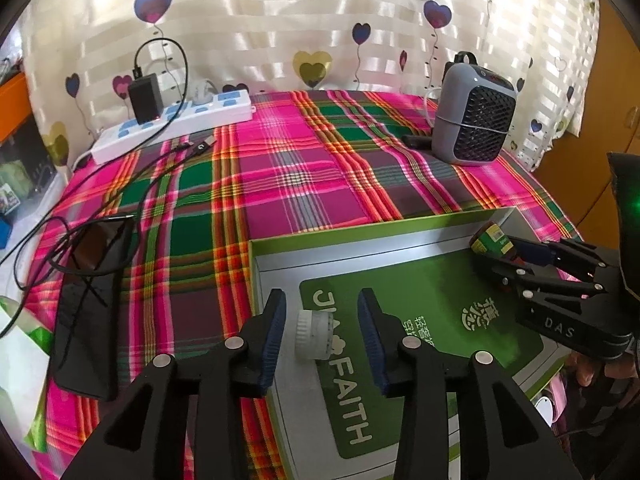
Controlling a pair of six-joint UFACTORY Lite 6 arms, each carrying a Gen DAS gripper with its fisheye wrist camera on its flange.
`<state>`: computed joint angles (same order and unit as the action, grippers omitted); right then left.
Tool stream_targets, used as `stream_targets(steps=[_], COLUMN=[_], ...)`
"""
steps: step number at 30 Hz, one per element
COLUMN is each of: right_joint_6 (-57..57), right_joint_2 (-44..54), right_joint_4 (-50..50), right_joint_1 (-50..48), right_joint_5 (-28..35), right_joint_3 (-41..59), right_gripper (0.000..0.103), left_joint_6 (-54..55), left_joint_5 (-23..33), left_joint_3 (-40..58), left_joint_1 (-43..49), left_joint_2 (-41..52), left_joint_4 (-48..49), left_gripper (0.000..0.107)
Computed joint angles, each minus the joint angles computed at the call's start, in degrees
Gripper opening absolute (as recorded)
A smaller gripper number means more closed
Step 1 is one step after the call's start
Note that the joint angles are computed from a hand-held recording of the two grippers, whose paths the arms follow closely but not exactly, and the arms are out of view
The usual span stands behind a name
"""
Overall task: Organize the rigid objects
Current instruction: 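Lower and release the white jar with the left gripper while the right releases the brown jar in the box, then withdraw both grippers from the box toward the remaining objects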
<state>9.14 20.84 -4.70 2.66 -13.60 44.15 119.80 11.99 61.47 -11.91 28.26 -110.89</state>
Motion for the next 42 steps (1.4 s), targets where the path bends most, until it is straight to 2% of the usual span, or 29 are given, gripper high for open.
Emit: stream_targets(steps=[2, 11, 17, 27, 42], right_joint_6=[0.91, 6.21, 6.43, 7.54, 9.89], right_joint_2=[-0.56, -6.42, -12.14, -22.95, -38.95], right_joint_4=[-0.82, -6.17, -6.22, -6.96, -7.70], right_joint_1=[-0.02, -1.23, -1.10, -1.57, -2.13], right_joint_5=[-0.06, -1.02, -1.35, -0.91, 0.80], right_joint_3=[-0.42, -5.12, -10.00, -18.77, -31.61], right_gripper=[0.047, 0.047, 0.047, 0.047, 0.047], left_joint_6=[1.37, 10.17, 11.53, 11.71, 3.85], left_joint_5=[0.20, 1.33, 2.34, 4.84, 10.25], left_joint_3=[-0.74, -7.91, -14.13, -23.80, -32.23], left_joint_1=[0.27, 1.35, 3.12, 7.83, 14.95], left_joint_2=[-0.74, -8.05, -13.72, -22.29, -29.93], left_joint_4=[-1.52, -10.38, -11.70, -10.51, -0.80], left_gripper=[0.036, 0.036, 0.036, 0.036, 0.036])
